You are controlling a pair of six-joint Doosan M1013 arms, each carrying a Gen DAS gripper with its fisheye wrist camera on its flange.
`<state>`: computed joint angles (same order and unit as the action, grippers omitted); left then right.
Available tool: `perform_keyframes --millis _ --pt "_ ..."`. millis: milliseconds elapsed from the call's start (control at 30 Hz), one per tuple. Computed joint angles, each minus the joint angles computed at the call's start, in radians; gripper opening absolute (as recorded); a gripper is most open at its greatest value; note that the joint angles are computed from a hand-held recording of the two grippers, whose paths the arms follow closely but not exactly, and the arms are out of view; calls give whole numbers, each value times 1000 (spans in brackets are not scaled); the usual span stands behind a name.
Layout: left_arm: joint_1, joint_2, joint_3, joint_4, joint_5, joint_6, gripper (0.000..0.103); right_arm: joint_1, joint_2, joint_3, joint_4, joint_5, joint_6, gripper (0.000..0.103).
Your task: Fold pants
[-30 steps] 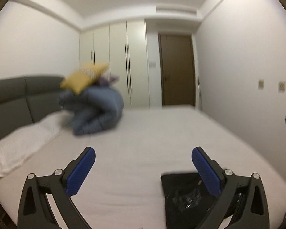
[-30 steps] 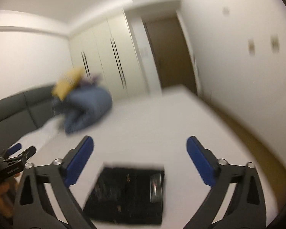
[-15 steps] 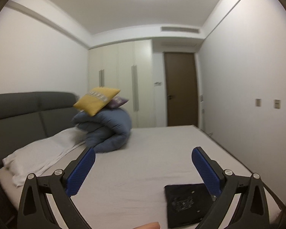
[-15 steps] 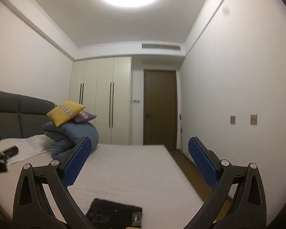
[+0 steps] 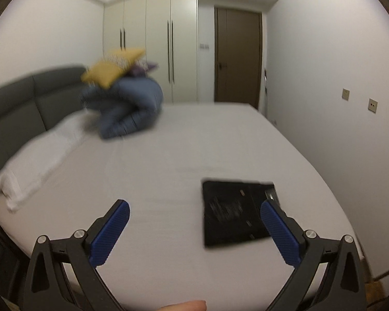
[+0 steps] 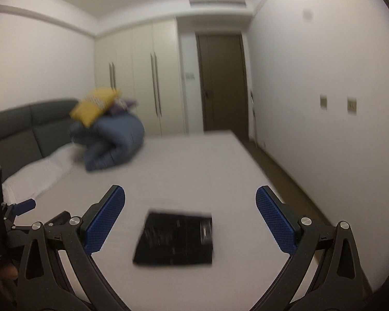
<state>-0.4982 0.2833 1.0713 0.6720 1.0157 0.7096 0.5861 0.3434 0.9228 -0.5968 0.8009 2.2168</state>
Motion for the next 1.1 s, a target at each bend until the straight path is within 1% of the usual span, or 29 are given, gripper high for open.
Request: perform_keyframes --millis 100,133,167,267,467,633,1100 --pt "-1 15 -6 -20 35 13 103 -11 12 -10 111 81 -21 103" --pt "-1 19 -5 -22 40 17 103 -25 8 12 137 72 -33 103" --pt "1 23 -7 -28 45 23 103 -28 9 18 151 75 -41 103" --pt "7 32 -12 -58 53 34 103 -29 2 47 148 85 -49 103" --pt "13 47 -19 -102 70 58 103 -50 43 7 182 154 -67 103" --pt "22 52 -17 -147 77 72 103 -57 73 -14 198 176 -97 103" --pt "29 56 -12 -159 90 62 103 -53 130 -91 229 229 -155 103"
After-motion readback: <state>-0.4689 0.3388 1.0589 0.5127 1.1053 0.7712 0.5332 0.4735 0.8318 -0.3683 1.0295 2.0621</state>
